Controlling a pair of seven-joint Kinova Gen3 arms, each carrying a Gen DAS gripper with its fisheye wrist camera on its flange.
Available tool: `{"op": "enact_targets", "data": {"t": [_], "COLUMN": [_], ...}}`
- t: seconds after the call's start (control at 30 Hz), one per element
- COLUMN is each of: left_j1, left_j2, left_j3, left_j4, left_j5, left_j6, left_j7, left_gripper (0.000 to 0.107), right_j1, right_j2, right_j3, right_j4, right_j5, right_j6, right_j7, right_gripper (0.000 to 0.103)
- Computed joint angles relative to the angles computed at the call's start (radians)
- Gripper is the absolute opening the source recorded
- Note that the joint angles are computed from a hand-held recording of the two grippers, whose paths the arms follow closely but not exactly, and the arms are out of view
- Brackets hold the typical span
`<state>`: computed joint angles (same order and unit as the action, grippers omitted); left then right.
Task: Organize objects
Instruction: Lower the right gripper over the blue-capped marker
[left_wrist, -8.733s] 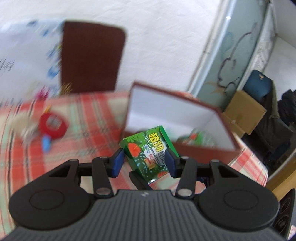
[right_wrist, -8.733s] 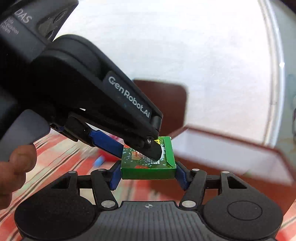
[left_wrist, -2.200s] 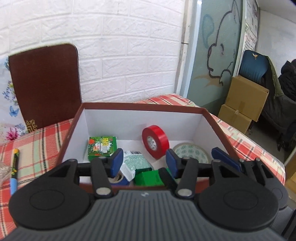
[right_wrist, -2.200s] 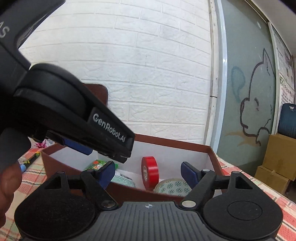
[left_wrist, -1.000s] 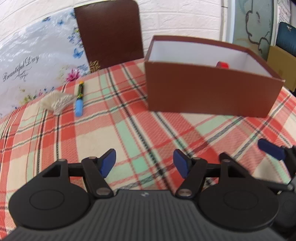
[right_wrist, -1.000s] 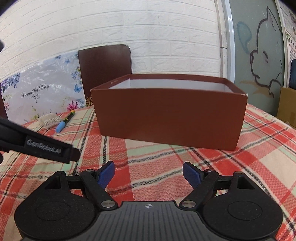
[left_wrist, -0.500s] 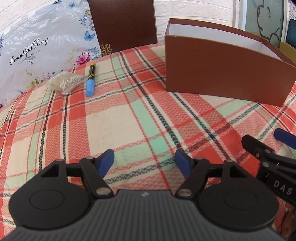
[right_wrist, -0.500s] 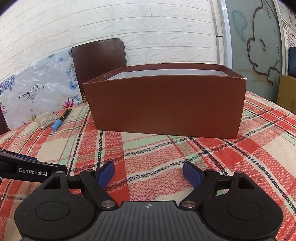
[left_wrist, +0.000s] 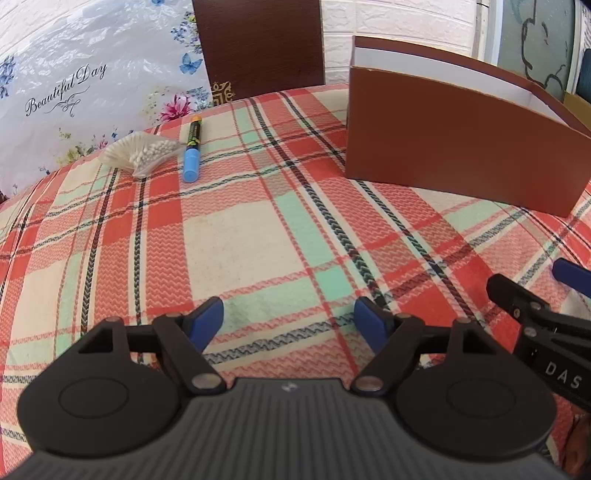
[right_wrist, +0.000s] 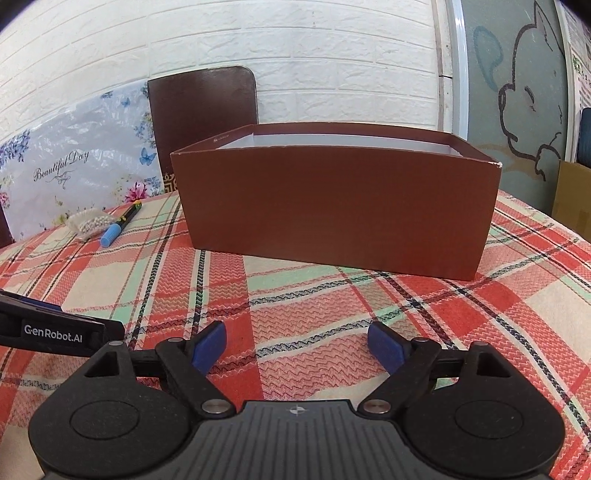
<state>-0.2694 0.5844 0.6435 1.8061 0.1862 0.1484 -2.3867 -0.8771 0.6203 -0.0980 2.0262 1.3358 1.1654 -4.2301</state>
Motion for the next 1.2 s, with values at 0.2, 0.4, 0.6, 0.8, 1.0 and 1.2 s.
{"op": "enact_targets", "data": {"t": [0.2, 0.4, 0.6, 0.8, 1.0, 1.2], "left_j1": [-0.015, -0.033, -0.054, -0.071, -0.088, -0.091], "left_j2": [0.009, 0.024, 0.038, 0.055, 0.073, 0.095], "left_j3": [0.000, -0.003, -0.004, -0.010, -0.013, -0.030], "left_j4": [-0.014, -0.034, -0.054, -0.075, -0.096, -0.128], "left_j5": [0.009, 0.023, 0.038, 0.045, 0.046, 0.035], "left_j6": [0.010, 0.022, 0.026, 0.024, 0.018, 0.005], "left_j7": [0.002, -0.004, -0.013, -0.017, -0.015, 0.000], "left_gripper": [0.080, 0.080, 0.080, 0.082, 0.084, 0.086], "right_j1": [0.008, 0.008, 0.001, 0.002, 0.000, 0.006], "right_j2": [0.008, 0.012, 0.027, 0.044, 0.067, 0.091], "right_j3": [0.004, 0.019, 0.033, 0.052, 0.076, 0.104], "right_j4": [-0.041, -0.082, -0.132, -0.193, -0.257, -0.316], "right_j5": [-0.041, -0.067, -0.047, -0.032, -0.008, 0.001], "right_j6": [-0.004, -0.027, -0.062, -0.109, -0.164, -0.216], "right_j7": [0.094, 0.208, 0.318, 0.409, 0.508, 0.578], "right_gripper": [0.085, 0.085, 0.085, 0.085, 0.085, 0.085]}}
